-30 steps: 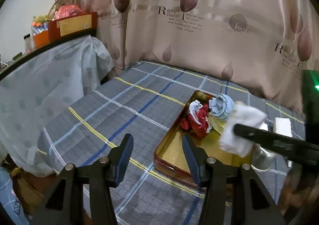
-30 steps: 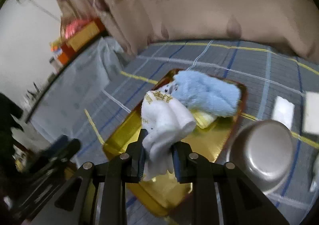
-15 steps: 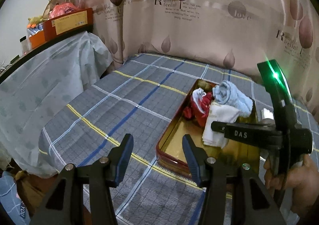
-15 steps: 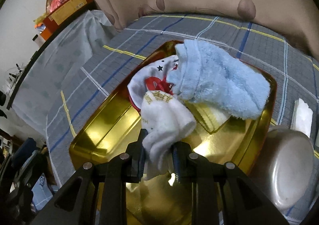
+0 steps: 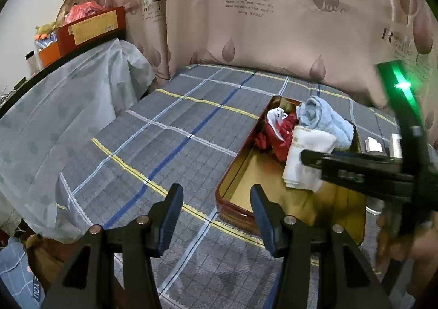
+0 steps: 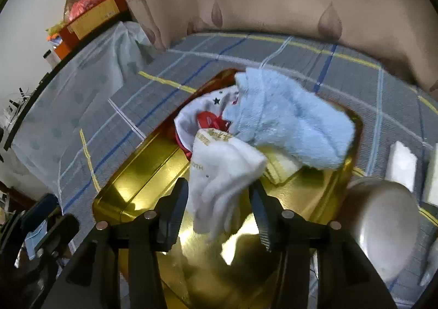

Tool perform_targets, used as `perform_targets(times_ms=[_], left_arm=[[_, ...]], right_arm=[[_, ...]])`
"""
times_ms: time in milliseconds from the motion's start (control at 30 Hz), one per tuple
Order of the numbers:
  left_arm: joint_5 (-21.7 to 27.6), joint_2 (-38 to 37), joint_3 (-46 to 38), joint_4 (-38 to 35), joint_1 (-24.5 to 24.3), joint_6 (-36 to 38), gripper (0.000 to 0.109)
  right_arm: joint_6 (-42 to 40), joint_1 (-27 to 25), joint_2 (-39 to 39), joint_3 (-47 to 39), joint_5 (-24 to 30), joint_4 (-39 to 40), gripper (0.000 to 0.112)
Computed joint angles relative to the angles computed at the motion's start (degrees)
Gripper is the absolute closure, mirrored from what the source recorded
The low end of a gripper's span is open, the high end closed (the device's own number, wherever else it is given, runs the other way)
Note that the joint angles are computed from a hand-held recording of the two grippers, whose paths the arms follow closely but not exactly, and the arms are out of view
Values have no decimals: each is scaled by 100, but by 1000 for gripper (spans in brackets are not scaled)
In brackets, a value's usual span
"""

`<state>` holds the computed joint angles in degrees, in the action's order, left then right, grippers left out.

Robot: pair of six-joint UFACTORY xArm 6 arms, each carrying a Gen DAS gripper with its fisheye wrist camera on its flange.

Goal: Organize soft objects
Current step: 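Carry the white socks into the tray and open the right gripper, then move the left gripper to the white cloth beside the bowl and grasp it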

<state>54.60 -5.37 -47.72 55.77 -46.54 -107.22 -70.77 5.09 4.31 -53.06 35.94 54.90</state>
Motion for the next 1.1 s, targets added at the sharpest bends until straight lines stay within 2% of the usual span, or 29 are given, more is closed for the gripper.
perform_targets(times_ms=[133, 300, 400, 467, 600, 700, 767, 833, 933, 1000, 1067, 1100], left_arm=[[-34, 51, -21, -118, 18, 97, 56], [75, 119, -89, -87, -68, 116, 56], [141, 205, -183, -92, -148, 169, 56], [224, 312, -295, -95, -229, 275, 56], [332, 563, -601, -65, -364, 661, 56], [339, 718, -845, -35, -424, 940, 56], [93, 814, -1034, -11, -392, 1243, 56], [-84, 957, -1326, -39, -339, 1668, 56], [-632, 1300, -1952, -271, -143, 2632, 56], [-1299, 1604, -2417, -821, 105, 3494, 47], [-1946, 2108, -3053, -1981, 387, 4693, 46], [-2071, 2454, -3483, -2581, 477, 5280, 46]], right_arm=[[-569, -305, -394, 262, 242, 650, 67], [-1738, -1135, -1154, 891, 450, 1826, 61], [-2382, -1769, -1398, 1193, 161, 2293, 60], [-2885, -2144, -1400, 1290, -219, 2515, 58], [-4069, -2541, -866, 1047, -1359, 3081, 57], [-4486, -2879, -317, 624, -1810, 3364, 55], [-4701, -2997, 61, 287, -2131, 3606, 52], [-4687, -3108, 289, 62, -2185, 3665, 48], [-4147, -3124, 400, -45, -2164, 3309, 44], [-4293, -3077, 413, -53, -2190, 3417, 38], [-4607, -3040, 341, 39, -2225, 3642, 38], [-4691, -3032, 319, 51, -2189, 3683, 38]])
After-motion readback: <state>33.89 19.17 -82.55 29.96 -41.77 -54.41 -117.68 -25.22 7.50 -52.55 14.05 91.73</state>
